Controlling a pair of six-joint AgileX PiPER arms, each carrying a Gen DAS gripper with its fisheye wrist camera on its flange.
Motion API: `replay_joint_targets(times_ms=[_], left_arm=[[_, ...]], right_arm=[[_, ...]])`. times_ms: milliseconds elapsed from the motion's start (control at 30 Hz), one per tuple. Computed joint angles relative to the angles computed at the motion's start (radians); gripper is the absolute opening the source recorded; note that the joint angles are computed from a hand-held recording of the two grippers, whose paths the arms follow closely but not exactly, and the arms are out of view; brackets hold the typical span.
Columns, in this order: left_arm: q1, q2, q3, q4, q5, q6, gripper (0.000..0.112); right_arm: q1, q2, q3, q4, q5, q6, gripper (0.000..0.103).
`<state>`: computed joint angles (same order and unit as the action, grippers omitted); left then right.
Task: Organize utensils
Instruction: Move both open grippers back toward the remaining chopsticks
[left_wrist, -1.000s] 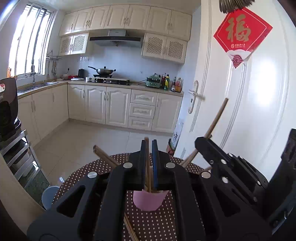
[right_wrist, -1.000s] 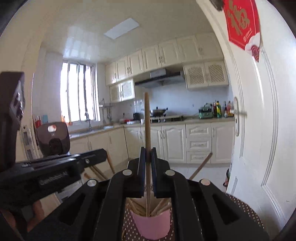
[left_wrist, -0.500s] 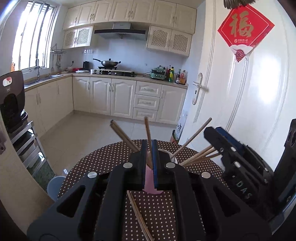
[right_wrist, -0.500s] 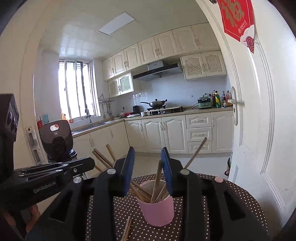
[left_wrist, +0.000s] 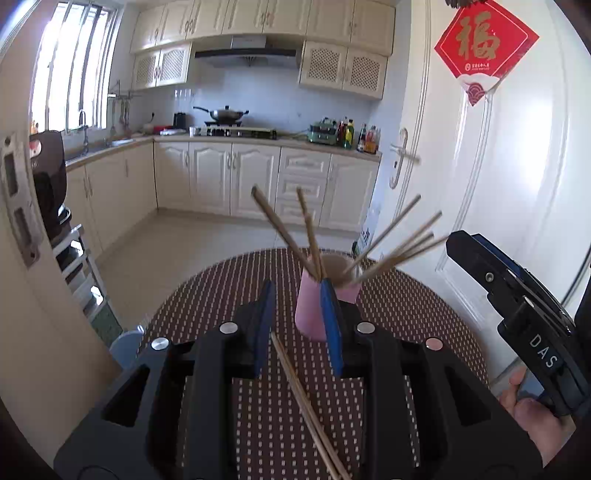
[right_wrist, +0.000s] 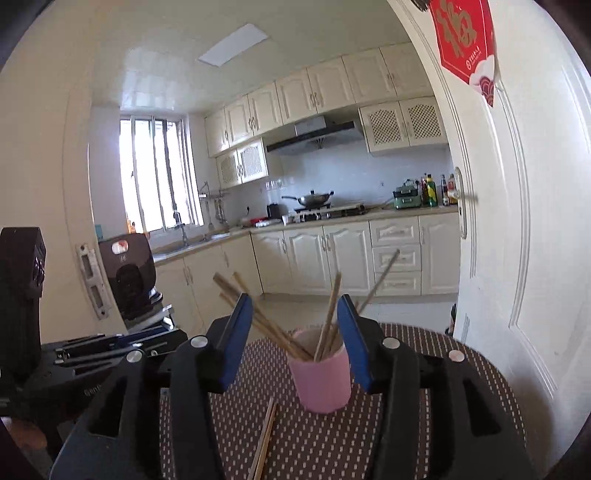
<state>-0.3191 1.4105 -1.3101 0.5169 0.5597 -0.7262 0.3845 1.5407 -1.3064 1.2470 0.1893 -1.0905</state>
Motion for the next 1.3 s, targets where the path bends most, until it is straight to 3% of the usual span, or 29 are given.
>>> replay_joint_targets(times_ms=[33, 100, 300, 400, 533, 600, 800, 1300], left_arm=[[-0.001, -0.015, 0.024, 0.009, -0.002, -0.013, 0.045], [-0.009, -0.042, 0.073, 0.053, -0.01, -0.061, 0.058], [0.013, -0.064, 0.138, -0.047, 0.003, 0.014, 0.059], [0.043, -0.057, 0.16, -0.157, 0.008, 0.107, 0.067], [0.086, -0.024, 0.165, -0.294, 0.039, 0.224, 0.072], [0.113, -0.012, 0.171, -0.358, 0.049, 0.274, 0.072], [0.177, 0.023, 0.192, -0.473, 0.072, 0.361, 0.072], [0.218, 0.074, 0.194, -0.548, 0.07, 0.418, 0.072]], right_arm=[[0.0, -0.007, 0.015, 0.002, 0.002, -0.002, 0.046], [0.004, -0.022, 0.051, -0.018, 0.001, 0.02, 0.046], [0.02, -0.027, 0.096, -0.223, 0.023, 0.239, 0.046], [0.038, -0.002, 0.079, -0.441, 0.06, 0.453, 0.046], [0.049, 0.083, -0.01, -0.674, 0.2, 0.704, 0.046], [0.056, 0.144, -0.075, -0.76, 0.297, 0.787, 0.046], [0.09, 0.251, -0.15, -0.847, 0.425, 0.872, 0.046], [0.147, 0.378, -0.305, -0.937, 0.532, 0.964, 0.032]])
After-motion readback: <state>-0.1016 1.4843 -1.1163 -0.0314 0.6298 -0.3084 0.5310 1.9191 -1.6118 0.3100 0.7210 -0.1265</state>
